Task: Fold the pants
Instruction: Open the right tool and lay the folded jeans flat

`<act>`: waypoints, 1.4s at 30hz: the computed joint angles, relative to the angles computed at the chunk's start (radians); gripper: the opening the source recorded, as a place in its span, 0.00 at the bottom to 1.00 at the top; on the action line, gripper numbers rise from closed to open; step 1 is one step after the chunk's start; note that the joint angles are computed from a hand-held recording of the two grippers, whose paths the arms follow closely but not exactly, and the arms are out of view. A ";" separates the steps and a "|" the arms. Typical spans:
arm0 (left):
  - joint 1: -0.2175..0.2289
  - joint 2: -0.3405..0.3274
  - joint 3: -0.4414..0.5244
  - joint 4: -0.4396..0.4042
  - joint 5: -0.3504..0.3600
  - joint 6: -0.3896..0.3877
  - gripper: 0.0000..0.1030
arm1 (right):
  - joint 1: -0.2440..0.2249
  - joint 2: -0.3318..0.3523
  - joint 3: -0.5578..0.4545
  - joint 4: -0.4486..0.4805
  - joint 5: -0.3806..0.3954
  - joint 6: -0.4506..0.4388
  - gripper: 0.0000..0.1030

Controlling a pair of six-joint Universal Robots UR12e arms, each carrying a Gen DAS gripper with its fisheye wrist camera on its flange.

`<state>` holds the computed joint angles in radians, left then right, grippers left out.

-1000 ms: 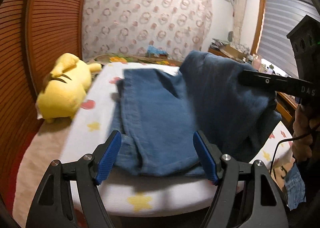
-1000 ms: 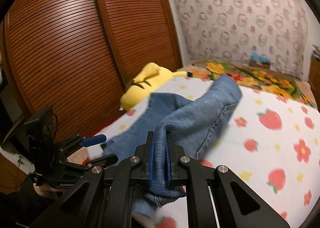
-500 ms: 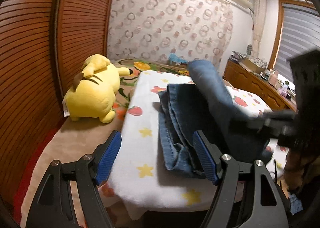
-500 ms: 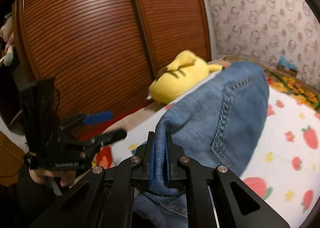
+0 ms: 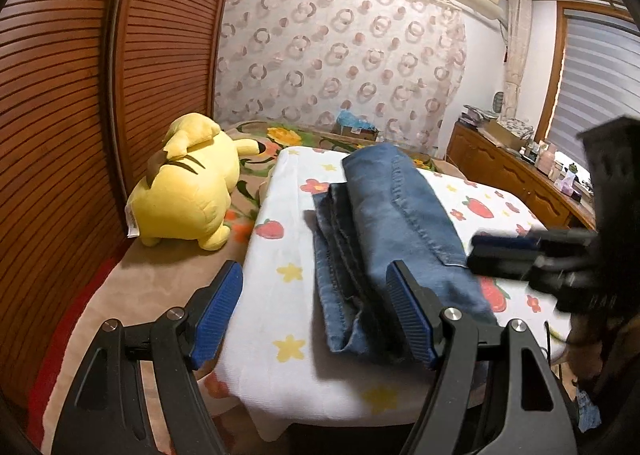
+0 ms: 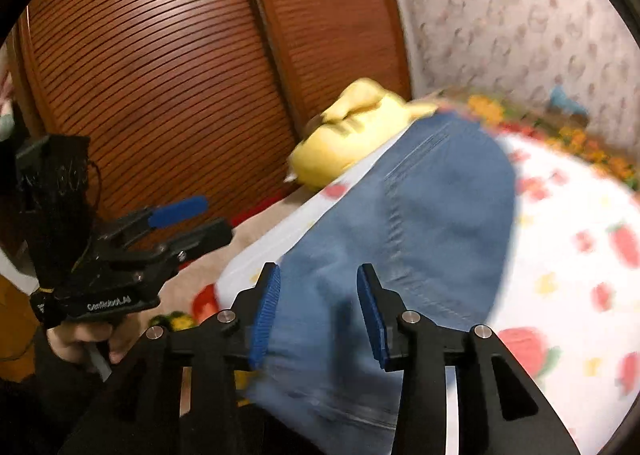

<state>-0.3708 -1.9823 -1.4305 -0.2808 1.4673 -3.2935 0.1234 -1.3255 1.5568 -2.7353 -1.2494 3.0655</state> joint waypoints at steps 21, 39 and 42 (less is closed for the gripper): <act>-0.044 -0.049 0.073 -0.120 -0.006 0.096 0.73 | 0.025 0.012 -0.049 -0.003 -0.242 0.007 0.49; -0.002 -0.064 0.044 -0.157 -0.183 0.010 0.65 | -0.033 0.170 -0.259 0.177 -0.156 0.038 0.68; 0.000 -0.062 0.042 -0.156 -0.200 0.000 0.61 | -0.049 0.186 -0.280 0.224 -0.108 0.082 0.74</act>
